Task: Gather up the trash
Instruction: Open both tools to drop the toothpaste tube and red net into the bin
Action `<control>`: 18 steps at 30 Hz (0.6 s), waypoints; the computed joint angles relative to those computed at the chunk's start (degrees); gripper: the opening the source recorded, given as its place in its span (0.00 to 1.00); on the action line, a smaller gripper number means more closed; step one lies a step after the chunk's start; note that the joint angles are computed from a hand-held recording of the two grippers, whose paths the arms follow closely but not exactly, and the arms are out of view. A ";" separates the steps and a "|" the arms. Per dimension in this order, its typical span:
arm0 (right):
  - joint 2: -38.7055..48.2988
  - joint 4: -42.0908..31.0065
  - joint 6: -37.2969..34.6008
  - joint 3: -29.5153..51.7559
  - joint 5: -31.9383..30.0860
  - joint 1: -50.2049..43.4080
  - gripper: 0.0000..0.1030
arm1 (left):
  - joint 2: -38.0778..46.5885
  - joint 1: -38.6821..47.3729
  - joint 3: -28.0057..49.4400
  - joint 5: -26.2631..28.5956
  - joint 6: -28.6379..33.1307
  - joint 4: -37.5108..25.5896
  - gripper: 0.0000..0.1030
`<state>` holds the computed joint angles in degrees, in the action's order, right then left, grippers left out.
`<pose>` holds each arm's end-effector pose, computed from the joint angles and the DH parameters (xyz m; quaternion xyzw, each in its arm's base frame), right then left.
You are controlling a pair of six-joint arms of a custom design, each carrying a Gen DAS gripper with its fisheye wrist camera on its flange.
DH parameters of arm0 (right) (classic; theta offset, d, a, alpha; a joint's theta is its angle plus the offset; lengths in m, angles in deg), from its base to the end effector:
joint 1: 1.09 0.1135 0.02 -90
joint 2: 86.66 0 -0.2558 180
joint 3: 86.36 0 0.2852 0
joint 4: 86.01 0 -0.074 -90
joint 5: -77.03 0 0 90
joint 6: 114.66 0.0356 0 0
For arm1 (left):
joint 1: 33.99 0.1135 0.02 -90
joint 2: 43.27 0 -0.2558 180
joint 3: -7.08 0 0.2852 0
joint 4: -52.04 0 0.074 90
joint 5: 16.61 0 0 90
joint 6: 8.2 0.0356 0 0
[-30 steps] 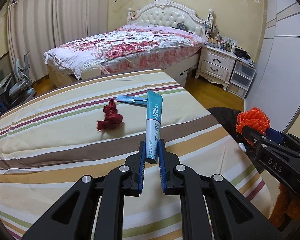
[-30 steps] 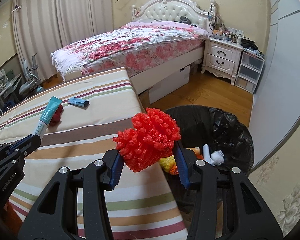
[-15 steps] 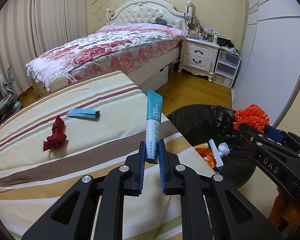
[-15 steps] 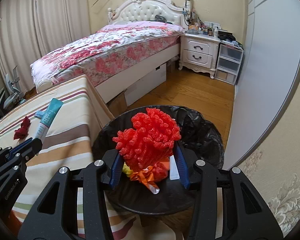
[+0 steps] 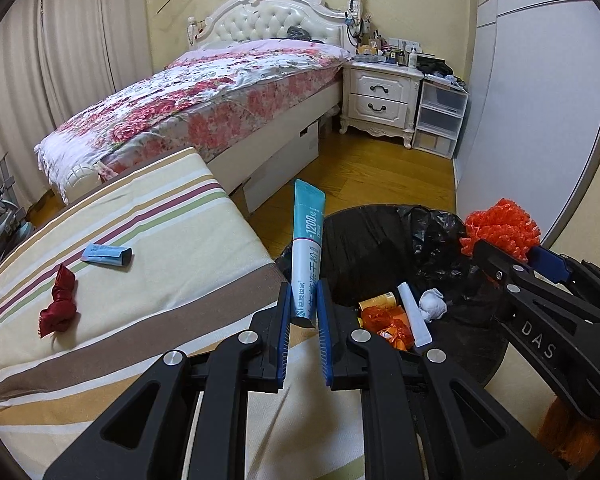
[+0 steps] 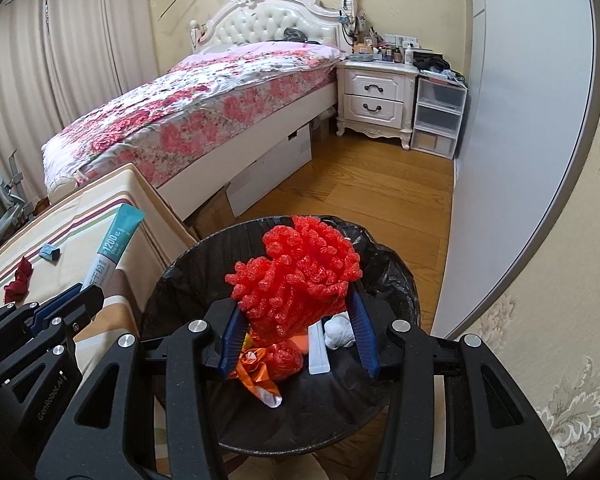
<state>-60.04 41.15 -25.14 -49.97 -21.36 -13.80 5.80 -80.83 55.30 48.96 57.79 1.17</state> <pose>0.1496 -0.0284 0.2019 0.0685 0.9127 0.0210 0.4022 0.1499 -0.1384 0.2190 0.1147 0.9188 -0.0229 0.3770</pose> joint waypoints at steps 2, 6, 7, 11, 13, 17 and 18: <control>1.32 1.00 0.07 0.01 -0.49 -0.74 0.44 | 1.42 0.02 0.60 -0.02 0.29 0.85 0.13; 3.58 3.03 0.42 -0.16 -1.01 -1.54 0.44 | 4.30 0.40 1.90 0.23 0.95 2.37 0.13; 4.04 3.47 0.71 -0.19 -0.87 -1.38 0.44 | 4.81 0.42 2.11 0.31 1.02 2.65 0.13; 5.33 4.65 1.10 -0.11 -0.78 -1.43 0.44 | 7.00 -0.13 2.97 -0.09 1.21 3.86 0.13; 5.84 5.03 1.09 -0.08 -0.85 -1.50 0.45 | 7.84 -0.14 3.29 -0.03 1.26 4.18 0.13; 5.92 5.13 0.61 -0.13 -1.07 -2.29 0.46 | 8.85 -0.33 3.57 -0.62 1.36 4.48 0.13; 5.98 5.13 0.60 -0.16 -1.13 -2.46 0.46 | 9.13 -0.31 3.68 -0.61 1.43 4.57 0.15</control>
